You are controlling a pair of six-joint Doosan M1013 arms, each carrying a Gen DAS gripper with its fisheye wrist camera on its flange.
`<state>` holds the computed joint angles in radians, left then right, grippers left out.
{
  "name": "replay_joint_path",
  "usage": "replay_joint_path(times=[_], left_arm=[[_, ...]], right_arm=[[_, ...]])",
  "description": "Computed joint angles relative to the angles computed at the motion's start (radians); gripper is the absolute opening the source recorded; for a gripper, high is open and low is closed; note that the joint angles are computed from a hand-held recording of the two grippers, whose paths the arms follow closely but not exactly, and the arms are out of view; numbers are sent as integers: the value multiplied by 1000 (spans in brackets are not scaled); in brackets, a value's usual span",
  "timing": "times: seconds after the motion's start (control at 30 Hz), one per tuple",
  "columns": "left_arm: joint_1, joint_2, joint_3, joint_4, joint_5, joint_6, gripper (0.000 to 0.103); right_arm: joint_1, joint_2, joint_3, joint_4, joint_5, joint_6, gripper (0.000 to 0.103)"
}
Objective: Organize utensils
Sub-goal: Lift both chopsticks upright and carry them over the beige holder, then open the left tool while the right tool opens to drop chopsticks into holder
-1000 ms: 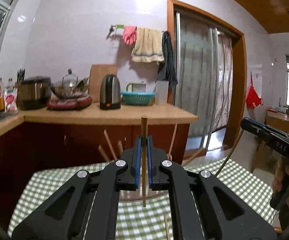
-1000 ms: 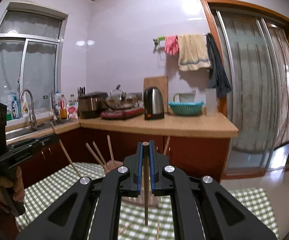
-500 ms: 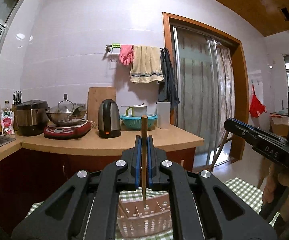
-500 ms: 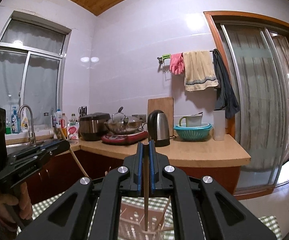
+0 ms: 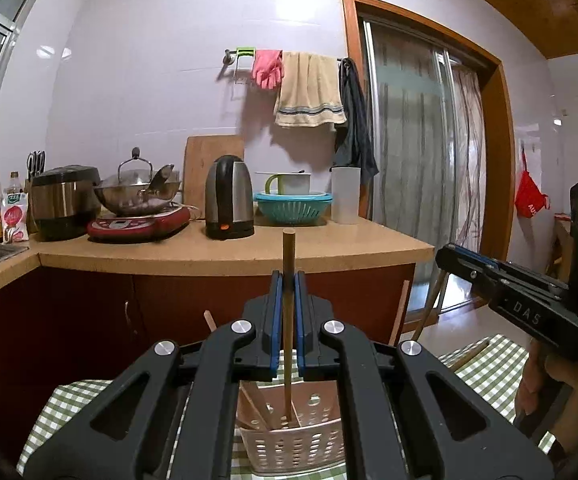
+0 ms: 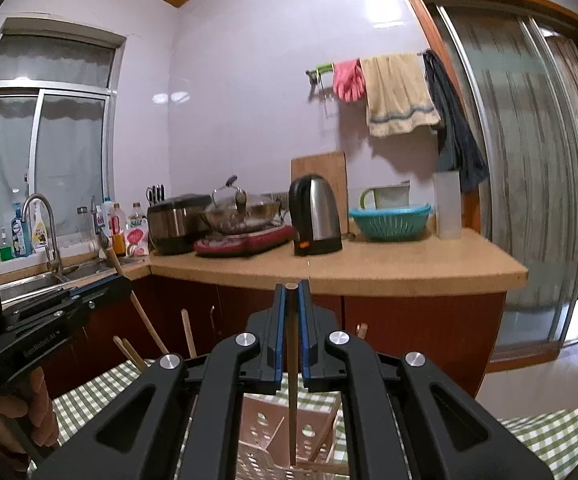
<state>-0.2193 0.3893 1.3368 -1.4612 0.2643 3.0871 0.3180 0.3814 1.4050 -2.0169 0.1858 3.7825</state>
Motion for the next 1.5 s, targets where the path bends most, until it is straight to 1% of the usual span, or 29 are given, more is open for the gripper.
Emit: replay_joint_path(times=[0.1,0.2,0.27,0.33,0.4,0.47,0.57,0.63,0.67,0.83,0.9,0.97,1.07,1.1,1.17,1.2,1.23,1.27,1.3,1.33,1.37,1.4,1.43,1.5], left_arm=[[5,1,-1,-28,5,22,6],[6,-6,6,-113,-5,126,6],[5,-5,5,-122,-10,140,6],[4,-2,4,-107,-13,132,6],[5,5,-1,-67,-6,91,6],[5,13,-8,4,5,23,6],[4,28,-21,115,10,-86,6],[4,41,-37,251,27,-230,6],[5,45,-41,293,34,-278,6],[10,55,-48,366,44,-371,9],[10,56,-49,386,44,-388,15],[9,56,-47,385,41,-387,28],[9,55,-44,375,39,-380,36],[9,54,-43,377,37,-380,38],[9,53,-41,369,33,-372,47],[9,54,-42,365,33,-368,49],[9,52,-40,352,32,-355,53],[10,51,-38,341,35,-345,56],[10,52,-42,346,38,-350,57],[11,51,-42,345,41,-347,60],[11,50,-40,340,41,-340,66],[9,46,-35,329,30,-327,69],[8,43,-31,308,24,-307,73],[8,38,-26,275,23,-279,77]], right_arm=[[0,2,0,36,2,-36,7],[0,2,-1,28,5,-30,7],[1,1,-2,23,7,-28,7],[3,2,-4,39,12,-52,7],[4,7,-10,70,11,-84,7],[4,10,-12,111,8,-122,7],[3,17,-20,213,-1,-224,7],[4,21,-24,277,-1,-293,7],[5,22,-25,295,-1,-312,7],[5,28,-33,431,-5,-447,7],[5,30,-36,484,-7,-500,7],[5,32,-40,538,-9,-554,7],[4,36,-47,675,-15,-695,7],[4,37,-47,689,-16,-708,7],[4,37,-46,690,-19,-705,8],[4,37,-46,683,-19,-695,15],[4,37,-44,656,-19,-664,29],[5,35,-39,586,-18,-587,36],[4,33,-36,554,-21,-551,40],[4,32,-36,563,-22,-560,41],[4,32,-36,567,-22,-566,41],[4,31,-36,559,-23,-558,41],[5,29,-33,537,-21,-537,43],[6,23,-26,464,-19,-463,46]])
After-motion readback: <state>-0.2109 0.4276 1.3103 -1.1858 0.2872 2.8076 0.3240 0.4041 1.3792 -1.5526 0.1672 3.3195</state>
